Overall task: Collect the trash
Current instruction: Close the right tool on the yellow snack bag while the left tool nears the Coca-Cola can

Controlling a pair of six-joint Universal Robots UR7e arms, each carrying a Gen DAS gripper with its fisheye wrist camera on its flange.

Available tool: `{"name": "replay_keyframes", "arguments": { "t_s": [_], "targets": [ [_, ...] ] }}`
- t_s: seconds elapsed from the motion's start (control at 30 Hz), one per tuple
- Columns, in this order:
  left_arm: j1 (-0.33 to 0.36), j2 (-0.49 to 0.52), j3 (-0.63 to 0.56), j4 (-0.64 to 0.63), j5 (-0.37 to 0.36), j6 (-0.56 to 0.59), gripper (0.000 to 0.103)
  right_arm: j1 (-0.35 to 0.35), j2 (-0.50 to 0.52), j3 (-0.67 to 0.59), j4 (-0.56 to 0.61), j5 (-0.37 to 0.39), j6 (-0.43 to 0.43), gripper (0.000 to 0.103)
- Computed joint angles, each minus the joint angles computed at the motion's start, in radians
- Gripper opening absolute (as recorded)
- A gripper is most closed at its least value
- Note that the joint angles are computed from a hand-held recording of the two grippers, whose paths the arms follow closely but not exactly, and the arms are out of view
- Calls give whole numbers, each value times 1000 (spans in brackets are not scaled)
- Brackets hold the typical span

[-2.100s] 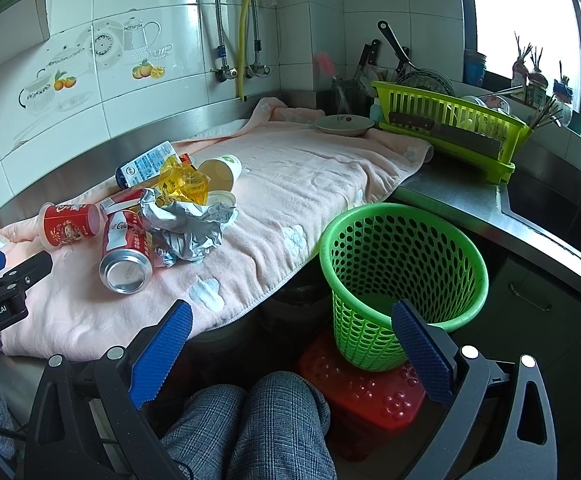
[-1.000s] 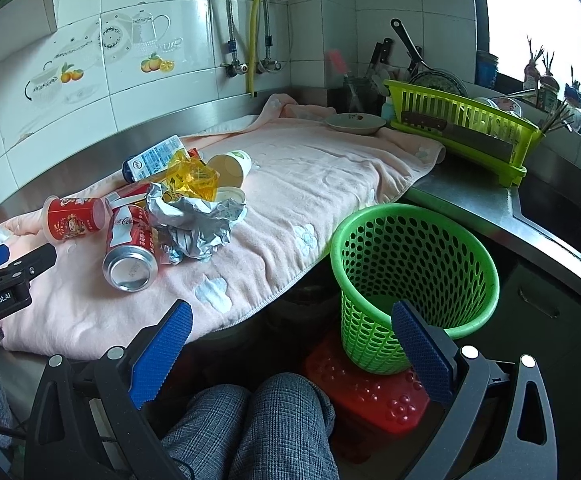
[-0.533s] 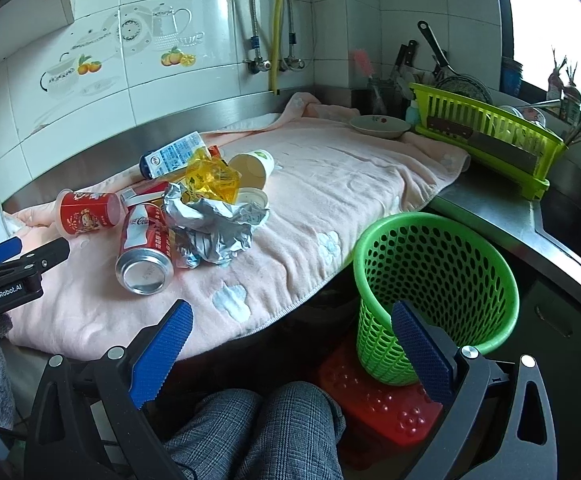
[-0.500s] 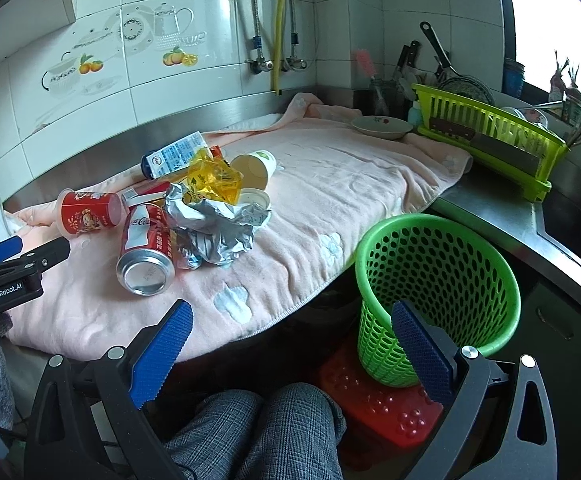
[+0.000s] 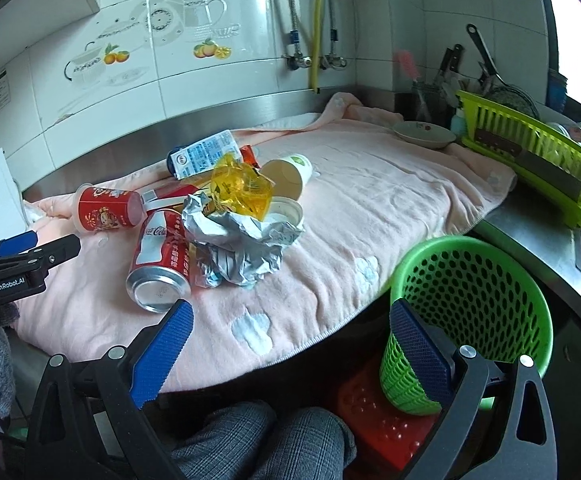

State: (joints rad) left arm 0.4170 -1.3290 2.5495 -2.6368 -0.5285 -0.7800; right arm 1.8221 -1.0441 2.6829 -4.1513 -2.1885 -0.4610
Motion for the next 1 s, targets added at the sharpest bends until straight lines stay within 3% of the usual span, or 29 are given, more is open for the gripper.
{"name": "replay_keyframes", "arguments": {
  "t_s": [0.13, 0.53, 0.8, 1.0],
  "targets": [
    [21, 12, -11, -28, -8, 24, 97, -21, -29, -26, 79, 45, -33, 94],
    [80, 48, -48, -71, -11, 71, 97, -44, -126, -139, 347, 170, -31, 75],
    [125, 69, -75, -117, -26, 116, 97, -75, -131, -239, 485, 245, -66, 66],
    [169, 85, -103, -149, -68, 142, 97, -117, -112, -315, 610, 306, -82, 66]
  ]
}}
